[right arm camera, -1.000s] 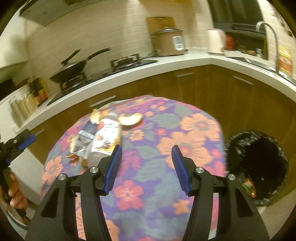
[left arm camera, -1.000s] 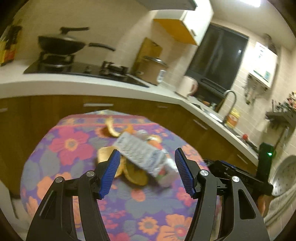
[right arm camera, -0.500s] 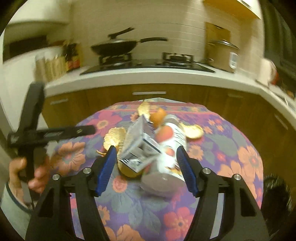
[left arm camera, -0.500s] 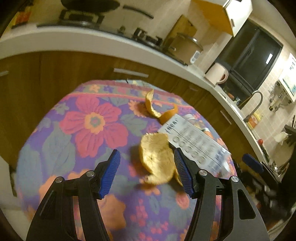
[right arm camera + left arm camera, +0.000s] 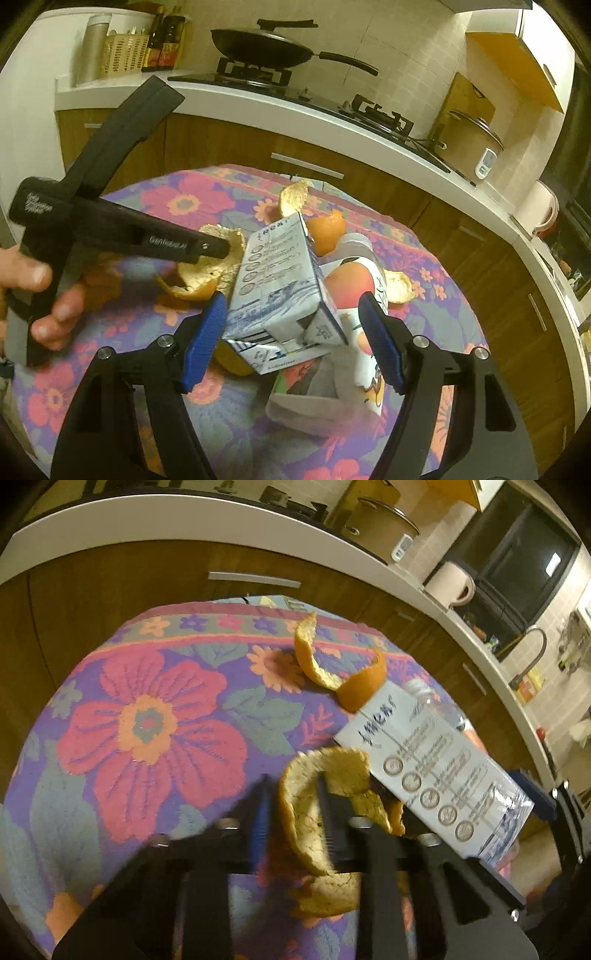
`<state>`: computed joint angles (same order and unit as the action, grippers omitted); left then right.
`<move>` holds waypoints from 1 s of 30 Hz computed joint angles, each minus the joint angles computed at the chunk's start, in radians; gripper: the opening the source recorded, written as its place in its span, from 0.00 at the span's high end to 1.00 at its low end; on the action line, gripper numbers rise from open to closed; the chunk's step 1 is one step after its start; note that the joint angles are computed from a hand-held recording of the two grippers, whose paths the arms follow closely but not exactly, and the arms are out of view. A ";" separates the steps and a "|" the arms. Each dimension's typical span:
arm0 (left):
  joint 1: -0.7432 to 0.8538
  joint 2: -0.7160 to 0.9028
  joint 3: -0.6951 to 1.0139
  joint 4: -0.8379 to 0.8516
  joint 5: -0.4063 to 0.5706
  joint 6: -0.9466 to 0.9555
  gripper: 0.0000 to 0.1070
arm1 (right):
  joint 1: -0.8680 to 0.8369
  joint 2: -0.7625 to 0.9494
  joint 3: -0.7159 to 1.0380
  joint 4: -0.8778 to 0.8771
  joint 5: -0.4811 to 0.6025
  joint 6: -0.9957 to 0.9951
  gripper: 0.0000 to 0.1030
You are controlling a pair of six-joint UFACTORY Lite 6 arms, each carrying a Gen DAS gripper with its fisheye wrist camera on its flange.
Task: Collect trash
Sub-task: 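Grasp a bread crust with the left tool while the right tool reaches the milk carton, then carry the bread crust and white milk carton in both tools over the bin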
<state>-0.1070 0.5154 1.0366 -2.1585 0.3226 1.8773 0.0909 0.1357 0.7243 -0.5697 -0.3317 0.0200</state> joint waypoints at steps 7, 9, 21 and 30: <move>-0.001 -0.077 -0.101 -0.177 0.011 0.167 0.94 | 0.037 -0.010 -0.032 0.180 -0.017 -0.190 0.43; 0.004 -0.111 -0.142 -0.201 0.023 0.192 0.94 | 0.017 -0.035 -0.048 0.080 -0.020 -0.090 0.43; 0.034 -0.481 -0.474 -0.277 0.116 0.255 0.94 | -0.262 -0.273 -0.127 -0.745 -0.175 0.733 0.44; -0.120 -0.713 -0.515 -0.362 -0.011 0.286 0.94 | -0.573 -0.293 -0.074 -0.981 -0.395 0.952 0.45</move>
